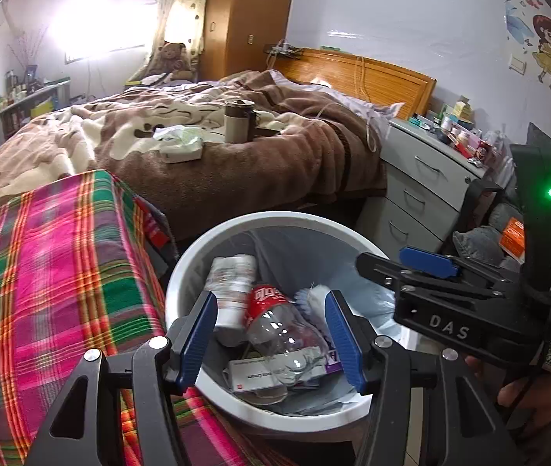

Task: Collect trash
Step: 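Open both tools to drop the cup and tissue into the bin, then move both tools back over the remaining trash on the bed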

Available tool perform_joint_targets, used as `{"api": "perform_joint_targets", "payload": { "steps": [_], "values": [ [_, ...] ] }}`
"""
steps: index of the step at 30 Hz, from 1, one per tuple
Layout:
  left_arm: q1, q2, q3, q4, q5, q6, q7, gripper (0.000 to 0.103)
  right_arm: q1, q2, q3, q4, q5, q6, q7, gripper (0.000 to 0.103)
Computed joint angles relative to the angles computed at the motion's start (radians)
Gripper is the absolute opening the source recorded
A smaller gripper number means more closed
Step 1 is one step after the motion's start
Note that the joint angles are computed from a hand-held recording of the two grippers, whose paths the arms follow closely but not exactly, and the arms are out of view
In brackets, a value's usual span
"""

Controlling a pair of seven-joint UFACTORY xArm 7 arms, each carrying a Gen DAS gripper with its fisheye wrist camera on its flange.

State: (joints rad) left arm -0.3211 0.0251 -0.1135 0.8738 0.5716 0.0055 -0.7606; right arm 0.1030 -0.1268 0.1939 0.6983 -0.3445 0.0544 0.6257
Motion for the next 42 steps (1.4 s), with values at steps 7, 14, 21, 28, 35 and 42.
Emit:
{"api": "perform_joint_targets", "payload": {
  "steps": [7,14,21,28,35,42],
  "values": [
    [0.025,-0.030,-0.008,-0.018,0.077,0.007,-0.071,0.058,-0.018,-0.017,0.018,-0.005,-0.025,-0.011,0.035,0.060],
    [0.090,-0.075,-0.051,-0.051,0.141,0.012,-0.135,0.058,-0.036,-0.020,0.048,-0.003,-0.047,-0.017,0.067,0.060],
    [0.177,-0.138,-0.103,-0.101,0.155,-0.006,-0.154,0.058,-0.036,-0.023,0.065,-0.007,-0.067,-0.035,0.082,0.060],
    [0.296,-0.224,-0.152,-0.174,0.112,-0.024,-0.129,0.058,-0.075,-0.003,0.132,0.018,-0.133,-0.080,0.137,0.060],
    [0.369,-0.305,-0.152,-0.245,0.028,-0.034,-0.049,0.058,-0.118,0.034,0.205,0.069,-0.292,-0.096,0.266,0.063],
    [0.371,-0.350,-0.081,-0.300,-0.077,-0.051,0.068,0.060,-0.044,0.091,0.181,0.141,-0.413,-0.076,0.347,0.064]
  ]
}}
